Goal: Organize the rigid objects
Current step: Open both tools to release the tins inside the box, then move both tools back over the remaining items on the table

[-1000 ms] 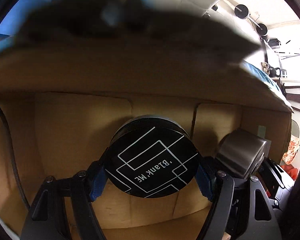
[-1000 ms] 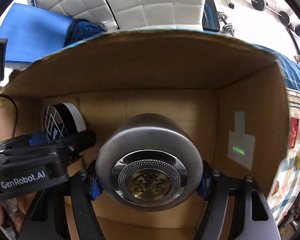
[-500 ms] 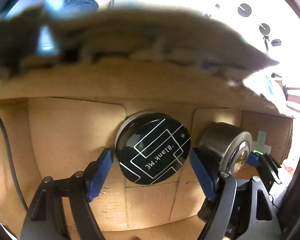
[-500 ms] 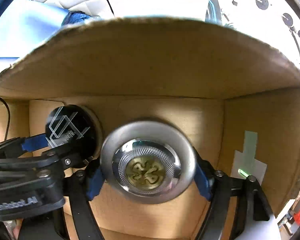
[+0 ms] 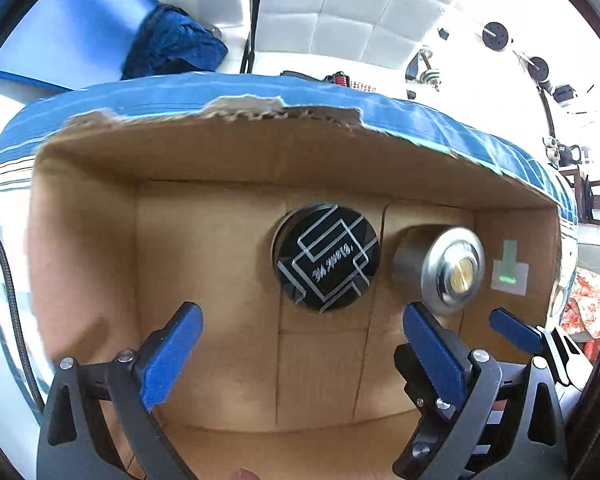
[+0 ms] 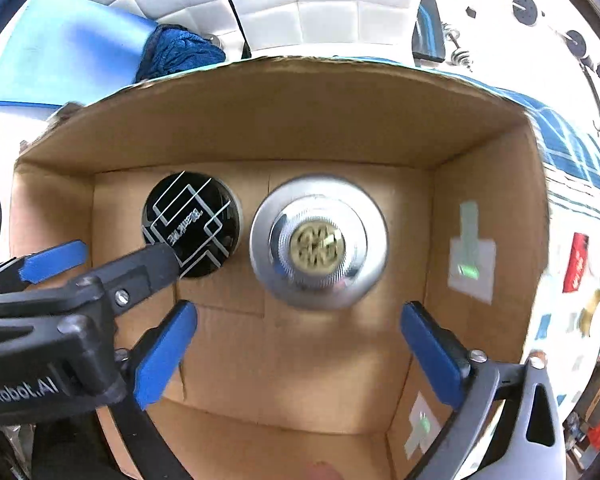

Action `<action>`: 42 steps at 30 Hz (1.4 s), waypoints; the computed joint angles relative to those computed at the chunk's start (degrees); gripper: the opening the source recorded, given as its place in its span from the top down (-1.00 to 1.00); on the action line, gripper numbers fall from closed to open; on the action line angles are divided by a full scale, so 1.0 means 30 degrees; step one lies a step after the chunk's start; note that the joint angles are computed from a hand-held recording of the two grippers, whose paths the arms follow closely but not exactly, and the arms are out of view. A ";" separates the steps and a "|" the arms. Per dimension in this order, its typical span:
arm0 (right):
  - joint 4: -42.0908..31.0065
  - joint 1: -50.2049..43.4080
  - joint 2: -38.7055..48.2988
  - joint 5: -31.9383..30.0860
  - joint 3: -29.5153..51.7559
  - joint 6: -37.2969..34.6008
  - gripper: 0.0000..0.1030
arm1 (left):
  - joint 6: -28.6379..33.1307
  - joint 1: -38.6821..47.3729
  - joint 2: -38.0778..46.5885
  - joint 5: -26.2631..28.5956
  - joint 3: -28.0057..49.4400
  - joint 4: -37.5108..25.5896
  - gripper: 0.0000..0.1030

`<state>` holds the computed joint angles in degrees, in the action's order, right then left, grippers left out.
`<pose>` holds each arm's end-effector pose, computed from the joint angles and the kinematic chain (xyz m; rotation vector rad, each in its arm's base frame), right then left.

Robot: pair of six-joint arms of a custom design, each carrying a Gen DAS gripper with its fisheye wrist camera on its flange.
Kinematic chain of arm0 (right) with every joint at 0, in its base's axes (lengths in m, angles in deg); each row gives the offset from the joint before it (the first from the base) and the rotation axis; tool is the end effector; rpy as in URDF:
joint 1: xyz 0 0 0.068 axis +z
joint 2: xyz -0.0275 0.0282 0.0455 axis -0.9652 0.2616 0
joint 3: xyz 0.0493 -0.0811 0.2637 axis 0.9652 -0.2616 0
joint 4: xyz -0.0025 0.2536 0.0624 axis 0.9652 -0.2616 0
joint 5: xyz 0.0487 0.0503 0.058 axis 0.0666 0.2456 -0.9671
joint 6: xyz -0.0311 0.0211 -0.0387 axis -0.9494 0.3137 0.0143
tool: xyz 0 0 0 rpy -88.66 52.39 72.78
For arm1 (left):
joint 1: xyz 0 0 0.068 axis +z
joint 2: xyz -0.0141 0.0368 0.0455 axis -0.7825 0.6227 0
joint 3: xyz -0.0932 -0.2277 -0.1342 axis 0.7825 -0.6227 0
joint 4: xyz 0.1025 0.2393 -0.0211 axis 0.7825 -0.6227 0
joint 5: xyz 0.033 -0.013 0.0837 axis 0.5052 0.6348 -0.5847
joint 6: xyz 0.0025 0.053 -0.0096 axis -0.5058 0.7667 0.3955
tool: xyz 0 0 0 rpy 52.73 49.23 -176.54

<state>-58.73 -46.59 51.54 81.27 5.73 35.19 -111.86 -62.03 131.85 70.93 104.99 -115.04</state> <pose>0.3517 0.1929 0.0877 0.4312 -3.0783 -0.1422 0.2903 -0.0604 0.1378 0.4381 -3.0796 0.2807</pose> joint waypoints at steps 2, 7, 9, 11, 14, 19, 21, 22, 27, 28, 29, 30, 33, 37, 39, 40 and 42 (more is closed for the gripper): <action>0.0275 0.0121 -0.1053 0.0047 -0.1110 0.0208 -1.00 | -0.0284 -0.0267 -0.1521 -0.0278 -0.0783 -0.0317 -1.00; 0.1379 0.0617 -0.4325 0.0224 -0.4377 0.0899 -1.00 | -0.0665 -0.0640 -0.4560 -0.1301 -0.1365 -0.1374 -1.00; 0.1607 0.0958 -0.5875 0.0328 -0.5635 0.1304 -1.00 | -0.0776 -0.0907 -0.6255 -0.1606 -0.1968 -0.2067 -1.00; 0.1587 0.1374 -0.7834 0.0777 -0.7100 0.1719 -1.00 | -0.1336 -0.1519 -0.7626 -0.2116 -0.2301 -0.2663 -0.99; 0.0944 0.1829 -1.0369 0.1221 -0.8390 0.2261 -1.00 | -0.2108 -0.2539 -0.9160 -0.2761 -0.2306 -0.3651 -0.99; -0.0500 0.2543 -1.4427 0.1665 -0.9878 0.3122 -1.00 | -0.3942 -0.4804 -1.2145 -0.4281 -0.2238 -0.5845 -0.99; -0.1182 0.2903 -1.5853 0.2069 -1.0203 0.3520 -1.00 | -0.4734 -0.5801 -1.3043 -0.4747 -0.1958 -0.6800 -1.00; -0.1778 0.3148 -1.6618 0.2268 -1.0179 0.3699 -1.00 | -0.5088 -0.6223 -1.3410 -0.4953 -0.1760 -0.7289 -0.99; -0.3941 0.4144 -1.9442 0.2760 -0.9949 0.4227 -1.00 | -0.7118 -0.8583 -1.4636 -0.5868 -0.0802 -0.9209 -0.99; -0.4185 0.4270 -1.9789 0.2726 -0.9886 0.4229 -1.00 | -0.7629 -0.9112 -1.4729 -0.6086 -0.0563 -0.9566 -0.99; -0.4471 0.4363 -2.0131 0.2640 -0.9803 0.4191 -1.00 | -0.8038 -0.9558 -1.4796 -0.6230 -0.0360 -0.9812 -0.99; -0.4764 0.4400 -2.0514 0.2516 -0.9718 0.4132 -1.00 | -0.8575 -1.0106 -1.4813 -0.6413 -0.0131 -1.0058 -0.99; -0.5494 0.4033 -2.1577 0.2018 -0.9594 0.3740 -1.00 | -0.9758 -1.1408 -1.4522 -0.6785 0.0661 -1.0440 -0.99; -0.6537 0.0903 -2.2830 0.0788 -0.9553 0.1585 -1.00 | -1.0862 -1.3113 -1.2862 -0.7453 0.2055 -0.9965 -0.99; -0.7105 -0.1910 -2.3094 -0.0128 -0.9496 -0.0498 -1.00 | -1.1033 -1.3687 -1.1592 -0.7444 0.2811 -0.9140 -1.00; -0.7487 -0.4074 -2.3038 -0.0692 -0.9347 -0.2114 -1.00 | -1.1085 -1.3905 -1.0890 -0.7411 0.3239 -0.8632 -1.00; -0.7825 -0.7585 -2.2533 -0.1294 -0.9000 -0.4814 -1.00 | -1.0690 -1.4083 -0.8951 -0.7026 0.4396 -0.7453 -1.00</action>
